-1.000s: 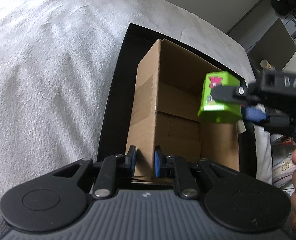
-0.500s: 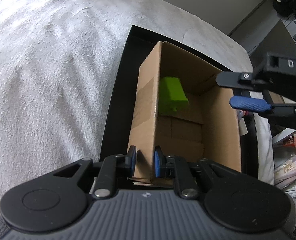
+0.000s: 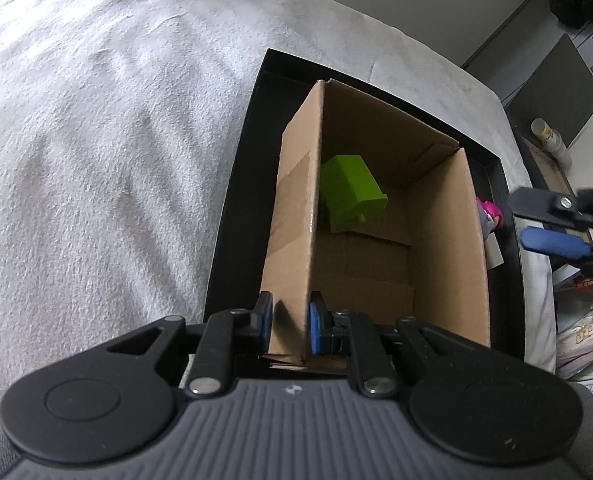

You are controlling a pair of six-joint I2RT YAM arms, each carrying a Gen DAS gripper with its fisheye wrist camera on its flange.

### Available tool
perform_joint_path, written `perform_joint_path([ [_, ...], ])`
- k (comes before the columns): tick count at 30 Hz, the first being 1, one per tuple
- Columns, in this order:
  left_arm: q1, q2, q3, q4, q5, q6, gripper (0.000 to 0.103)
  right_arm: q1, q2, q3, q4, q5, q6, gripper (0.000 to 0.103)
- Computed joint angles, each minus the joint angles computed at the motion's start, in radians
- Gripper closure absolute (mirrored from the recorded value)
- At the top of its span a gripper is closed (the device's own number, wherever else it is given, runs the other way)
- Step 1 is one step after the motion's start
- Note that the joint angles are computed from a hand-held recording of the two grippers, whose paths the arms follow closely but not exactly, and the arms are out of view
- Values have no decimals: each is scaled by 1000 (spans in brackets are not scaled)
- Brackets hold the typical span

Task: Organize rigid objects
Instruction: 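Move the right gripper back over the tray to the blue-red mug figure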

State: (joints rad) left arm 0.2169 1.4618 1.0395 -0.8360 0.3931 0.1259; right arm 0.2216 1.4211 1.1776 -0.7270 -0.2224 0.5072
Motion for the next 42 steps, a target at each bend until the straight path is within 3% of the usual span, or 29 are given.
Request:
perform_joint_path([
  [14, -22, -3, -3, 9, -29, -19, 87, -214, -98, -204, 28, -20, -96, 47],
  [23, -42, -12, -9, 17, -63, -36, 87, -250, -37, -295, 125, -40, -106, 47],
  [36, -50, -9, -7, 20, -74, -43, 87, -244, 135, -264, 223, -6, -87, 47],
  [42, -53, -4, -5, 19, -78, -43, 87, -218, 211, -226, 239, 68, -94, 47],
])
